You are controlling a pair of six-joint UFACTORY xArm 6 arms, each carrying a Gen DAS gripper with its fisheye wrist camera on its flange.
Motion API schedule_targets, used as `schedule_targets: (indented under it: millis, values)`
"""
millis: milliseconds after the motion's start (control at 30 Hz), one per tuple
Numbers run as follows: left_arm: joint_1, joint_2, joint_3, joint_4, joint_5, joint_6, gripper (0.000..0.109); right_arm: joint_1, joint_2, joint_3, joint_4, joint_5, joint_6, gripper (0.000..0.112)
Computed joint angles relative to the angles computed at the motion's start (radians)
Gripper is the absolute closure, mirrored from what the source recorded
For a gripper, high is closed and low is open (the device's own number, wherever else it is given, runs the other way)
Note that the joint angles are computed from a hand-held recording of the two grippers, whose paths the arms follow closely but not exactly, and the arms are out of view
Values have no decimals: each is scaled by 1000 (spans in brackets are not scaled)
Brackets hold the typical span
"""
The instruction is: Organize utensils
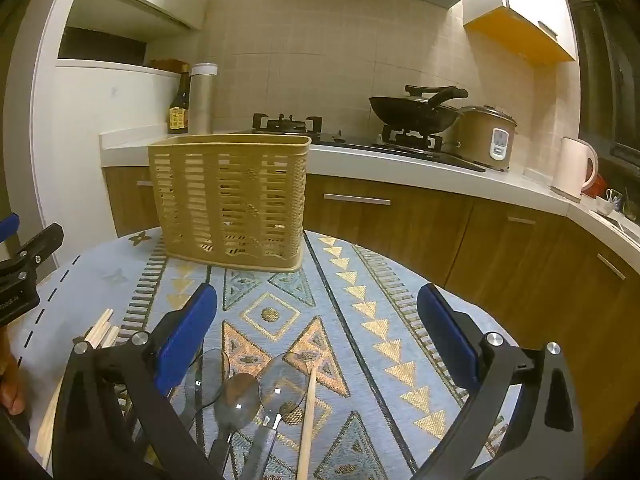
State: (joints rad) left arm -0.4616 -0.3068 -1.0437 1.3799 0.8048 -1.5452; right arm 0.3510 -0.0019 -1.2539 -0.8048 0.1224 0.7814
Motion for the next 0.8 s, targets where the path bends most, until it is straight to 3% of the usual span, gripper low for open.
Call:
schedule_targets:
  millis: [800]
  values:
    - [5,6,-2,5,-6,-4,13,10,1,-1,-47,20,21,17]
